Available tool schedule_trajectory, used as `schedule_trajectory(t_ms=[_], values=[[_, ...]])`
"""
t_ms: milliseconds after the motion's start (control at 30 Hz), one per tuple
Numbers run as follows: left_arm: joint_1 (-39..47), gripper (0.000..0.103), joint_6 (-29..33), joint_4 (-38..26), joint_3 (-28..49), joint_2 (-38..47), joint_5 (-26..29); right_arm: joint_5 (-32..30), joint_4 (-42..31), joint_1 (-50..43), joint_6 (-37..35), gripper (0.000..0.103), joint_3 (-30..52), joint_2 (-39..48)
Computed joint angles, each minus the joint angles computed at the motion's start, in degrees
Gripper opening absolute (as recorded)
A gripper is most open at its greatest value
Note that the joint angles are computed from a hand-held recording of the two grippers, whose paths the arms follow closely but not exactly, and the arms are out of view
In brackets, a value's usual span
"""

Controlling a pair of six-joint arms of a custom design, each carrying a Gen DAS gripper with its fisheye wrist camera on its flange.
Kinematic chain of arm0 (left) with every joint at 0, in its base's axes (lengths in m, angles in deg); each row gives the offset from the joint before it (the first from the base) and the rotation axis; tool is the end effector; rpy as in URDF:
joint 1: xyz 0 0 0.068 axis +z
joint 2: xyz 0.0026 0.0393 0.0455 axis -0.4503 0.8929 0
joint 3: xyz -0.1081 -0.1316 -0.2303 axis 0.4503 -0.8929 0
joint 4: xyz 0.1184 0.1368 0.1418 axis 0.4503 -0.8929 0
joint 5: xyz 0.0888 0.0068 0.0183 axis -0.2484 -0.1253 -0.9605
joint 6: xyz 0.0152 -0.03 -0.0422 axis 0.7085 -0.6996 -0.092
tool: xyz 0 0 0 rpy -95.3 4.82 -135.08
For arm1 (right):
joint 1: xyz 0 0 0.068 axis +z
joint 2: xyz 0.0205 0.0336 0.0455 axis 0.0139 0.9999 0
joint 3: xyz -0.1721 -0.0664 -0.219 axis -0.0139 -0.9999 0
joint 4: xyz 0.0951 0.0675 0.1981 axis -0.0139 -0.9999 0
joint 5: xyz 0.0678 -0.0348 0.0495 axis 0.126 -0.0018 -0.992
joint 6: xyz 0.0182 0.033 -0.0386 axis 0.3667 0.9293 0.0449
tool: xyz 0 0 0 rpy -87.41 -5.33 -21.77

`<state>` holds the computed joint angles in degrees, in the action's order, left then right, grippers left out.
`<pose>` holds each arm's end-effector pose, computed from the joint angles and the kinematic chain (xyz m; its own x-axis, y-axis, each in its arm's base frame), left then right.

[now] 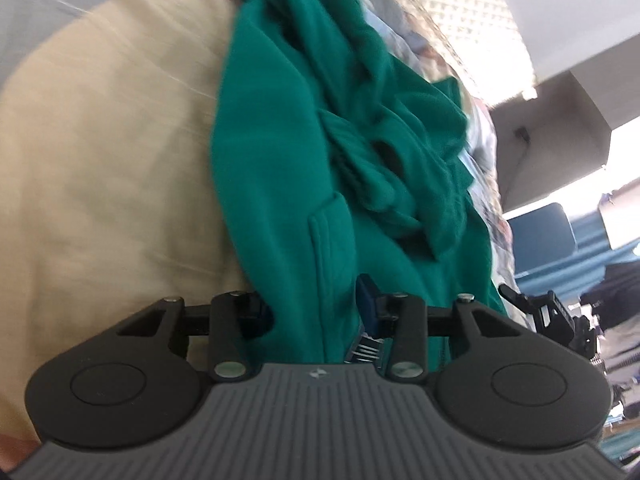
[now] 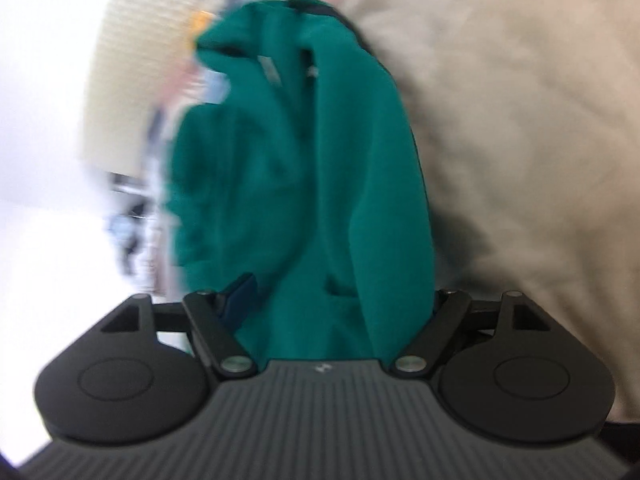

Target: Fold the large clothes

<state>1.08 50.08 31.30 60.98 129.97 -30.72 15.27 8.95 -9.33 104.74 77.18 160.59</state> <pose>0.1837 0.0712 0.1936 -0.6640 -0.6442 -0.3795 -0.2632 0.6765 -0.6878 0.3526 -0.0337 0.2185 -0.9285 0.3328 -0.1646 0.0569 0.5656 0.8227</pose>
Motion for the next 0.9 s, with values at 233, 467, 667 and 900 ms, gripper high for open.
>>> schedule_trajectory(t_ms=[233, 467, 667, 900], values=[[-6.94, 0.03, -3.01, 0.22, 2.78, 5.25, -8.25, 11.27, -8.22, 3.47, -1.82, 0.054, 5.75, 2.63], [-2.46, 0.015, -5.61, -6.19, 9.72, -0.79, -3.6, -0.99, -7.19, -2.48, 2.58, 0.016, 6.18, 2.16], [-1.87, 0.014, -7.63, -17.31, 29.49, 0.94, -3.31, -12.2, 3.83, -4.29, 18.42, 0.013, 9.73, -1.3], [-6.56, 0.014, -8.75, -29.86, 57.7, 11.07, -10.63, -7.74, 10.05, 1.01, 35.44, 0.013, 24.61, -0.64]])
